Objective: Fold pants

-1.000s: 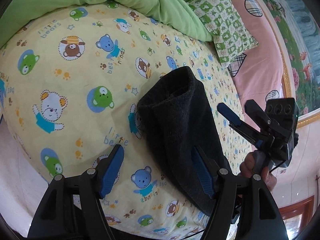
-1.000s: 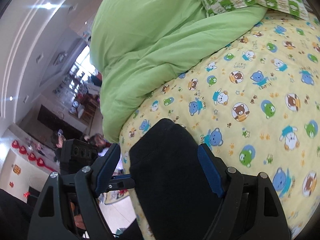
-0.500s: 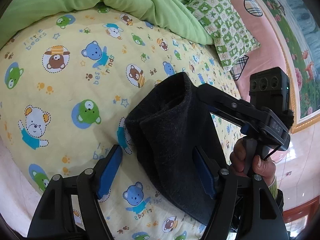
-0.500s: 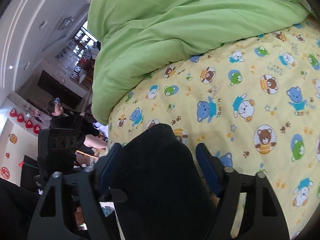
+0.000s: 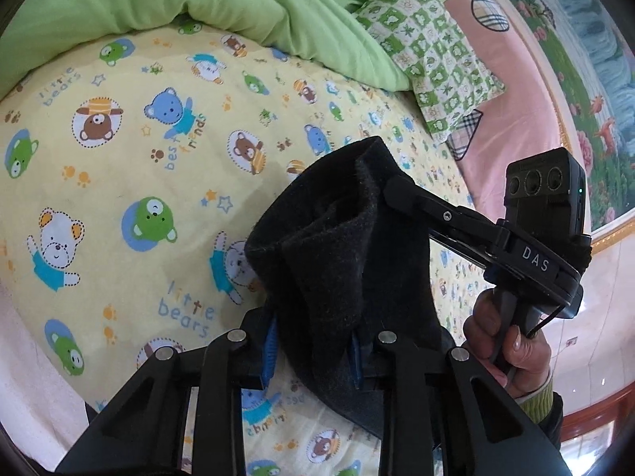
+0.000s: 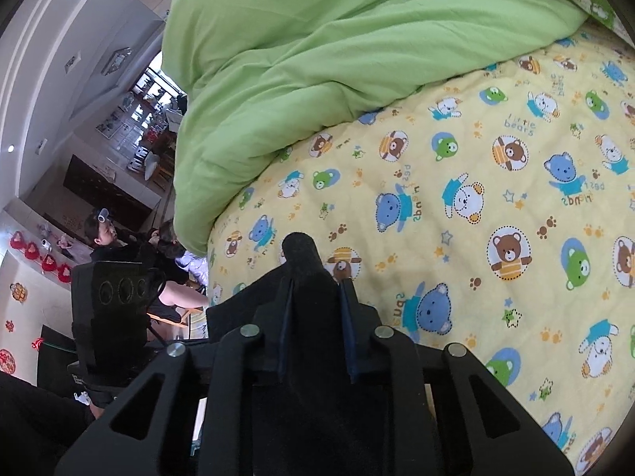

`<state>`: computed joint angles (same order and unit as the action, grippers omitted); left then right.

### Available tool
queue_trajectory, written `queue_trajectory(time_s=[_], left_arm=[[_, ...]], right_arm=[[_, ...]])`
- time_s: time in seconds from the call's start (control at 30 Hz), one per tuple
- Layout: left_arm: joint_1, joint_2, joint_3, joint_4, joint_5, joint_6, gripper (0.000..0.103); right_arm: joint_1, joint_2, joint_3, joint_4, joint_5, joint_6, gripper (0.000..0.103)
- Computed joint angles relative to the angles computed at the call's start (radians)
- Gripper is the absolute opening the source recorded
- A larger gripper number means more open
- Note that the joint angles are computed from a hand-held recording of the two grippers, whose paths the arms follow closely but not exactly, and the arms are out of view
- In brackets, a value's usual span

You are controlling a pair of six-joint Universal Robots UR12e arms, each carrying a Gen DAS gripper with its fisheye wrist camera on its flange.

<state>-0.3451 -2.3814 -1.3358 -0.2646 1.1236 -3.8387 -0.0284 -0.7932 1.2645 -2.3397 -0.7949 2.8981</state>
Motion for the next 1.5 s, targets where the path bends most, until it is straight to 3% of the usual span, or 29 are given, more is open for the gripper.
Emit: queue_trajectory(time_s=[0.13,0.3,0.5,0.67,0.87,1.23,1.5], left_arm=[[-0.006,0.016,-0.011,0.037,-0.012,0.005,0.026],[-0.024,0.042,-0.018,0.079,-0.022,0.041,0.026],[-0.052,0.055,-0.009,0.142,-0.068,0.068,0.026],[-0.083,0.062,0.008,0.138,-0.098,0.113,0.025],[-0.122,0.070,0.021,0.100,-0.115,0.173,0.025],[-0.178,0.064,0.061,0.003,-0.139,0.275,0.025],[-0.215,0.040,0.130,-0.078,-0.161,0.347,0.025]], right_arm=[[-0.007,-0.030,0.044,-0.067,0.020,0.039,0.022],[-0.032,-0.083,0.137,-0.221,0.071,0.132,0.022],[-0.076,-0.159,0.288,-0.517,0.098,0.313,0.021],[-0.118,-0.209,0.417,-0.791,0.090,0.482,0.020],[-0.165,-0.249,0.531,-0.989,0.086,0.624,0.019],[-0.235,-0.297,0.689,-1.218,0.059,0.777,0.019],[-0.286,-0.319,0.768,-1.327,0.040,0.848,0.019]])
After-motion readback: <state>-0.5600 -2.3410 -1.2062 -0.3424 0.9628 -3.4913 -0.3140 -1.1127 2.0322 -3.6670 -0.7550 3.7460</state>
